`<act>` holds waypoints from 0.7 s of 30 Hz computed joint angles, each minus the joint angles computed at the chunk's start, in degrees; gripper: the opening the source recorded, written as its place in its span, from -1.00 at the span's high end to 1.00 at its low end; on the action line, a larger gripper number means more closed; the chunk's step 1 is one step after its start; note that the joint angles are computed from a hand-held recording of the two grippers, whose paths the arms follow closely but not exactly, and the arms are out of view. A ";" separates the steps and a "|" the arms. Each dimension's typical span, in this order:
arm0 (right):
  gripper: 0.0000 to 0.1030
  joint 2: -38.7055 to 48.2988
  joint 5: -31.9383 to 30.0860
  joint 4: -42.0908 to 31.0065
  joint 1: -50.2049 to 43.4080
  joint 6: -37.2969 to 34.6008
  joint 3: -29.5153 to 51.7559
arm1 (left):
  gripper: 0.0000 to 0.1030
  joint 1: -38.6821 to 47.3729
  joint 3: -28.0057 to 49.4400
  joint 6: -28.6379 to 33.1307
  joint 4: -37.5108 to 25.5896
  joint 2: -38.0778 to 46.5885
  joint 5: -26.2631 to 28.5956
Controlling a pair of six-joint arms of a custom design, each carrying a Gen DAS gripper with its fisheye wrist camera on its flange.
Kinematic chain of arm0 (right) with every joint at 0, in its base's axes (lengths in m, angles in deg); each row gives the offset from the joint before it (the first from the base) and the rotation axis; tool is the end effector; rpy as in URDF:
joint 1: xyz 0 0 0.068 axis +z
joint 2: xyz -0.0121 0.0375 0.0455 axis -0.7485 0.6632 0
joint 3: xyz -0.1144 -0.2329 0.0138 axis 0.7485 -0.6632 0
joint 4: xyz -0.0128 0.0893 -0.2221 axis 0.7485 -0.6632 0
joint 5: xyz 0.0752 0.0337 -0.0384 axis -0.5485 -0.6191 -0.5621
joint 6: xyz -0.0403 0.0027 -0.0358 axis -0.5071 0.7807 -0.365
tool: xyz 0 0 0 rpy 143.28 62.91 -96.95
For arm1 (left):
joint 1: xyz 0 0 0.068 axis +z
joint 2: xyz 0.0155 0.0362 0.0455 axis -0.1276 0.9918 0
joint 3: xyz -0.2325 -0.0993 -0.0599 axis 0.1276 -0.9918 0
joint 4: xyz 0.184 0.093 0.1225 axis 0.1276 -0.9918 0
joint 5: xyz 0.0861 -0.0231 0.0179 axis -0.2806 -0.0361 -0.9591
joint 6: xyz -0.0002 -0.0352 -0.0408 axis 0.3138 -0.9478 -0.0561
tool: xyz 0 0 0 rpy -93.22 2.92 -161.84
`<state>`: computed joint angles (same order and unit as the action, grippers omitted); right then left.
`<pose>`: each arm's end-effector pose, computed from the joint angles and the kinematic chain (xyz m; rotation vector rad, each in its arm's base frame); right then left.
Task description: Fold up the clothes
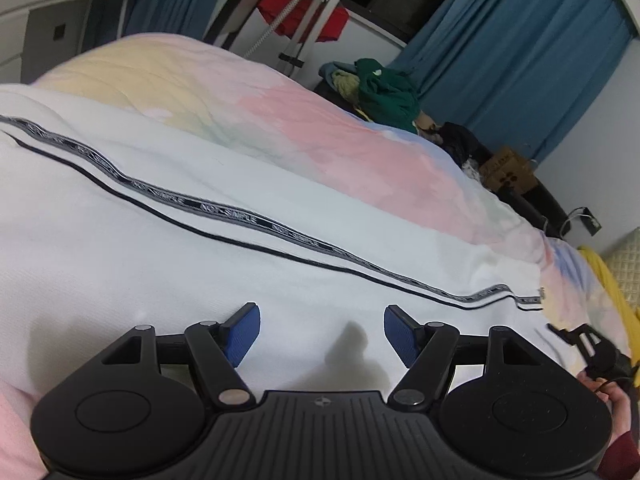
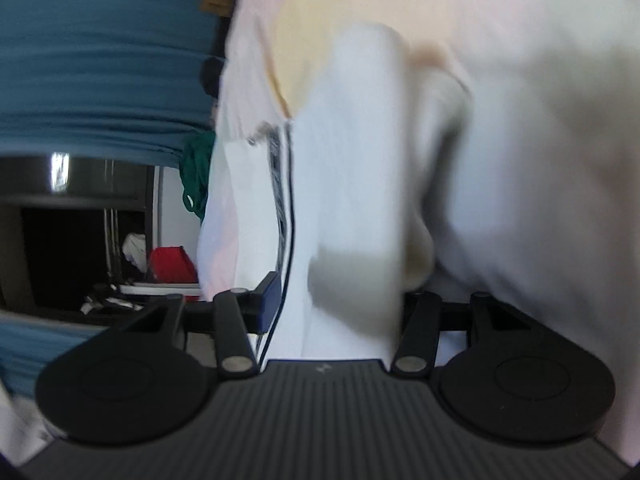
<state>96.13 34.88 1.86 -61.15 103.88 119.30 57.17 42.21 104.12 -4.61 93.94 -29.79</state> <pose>0.2885 -0.0474 0.1257 1.1837 1.8933 1.0879 0.1199 0.1892 0.1905 -0.4652 2.2387 -0.4204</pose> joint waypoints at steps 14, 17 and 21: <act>0.09 7.96 2.35 6.27 -3.92 -10.23 4.16 | -0.35 -4.82 -11.24 -6.21 18.16 -12.13 -11.40; 0.49 5.06 7.63 -3.41 -0.77 -18.49 7.29 | -0.36 -3.79 -12.19 -6.17 18.76 -14.47 -13.17; 0.60 3.26 16.43 -10.31 3.81 -29.28 10.07 | -0.36 -1.96 -10.60 -2.63 16.50 -13.13 -13.62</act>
<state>99.40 51.31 -8.45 -57.34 74.60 129.37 55.21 31.61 101.49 11.88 80.81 -43.40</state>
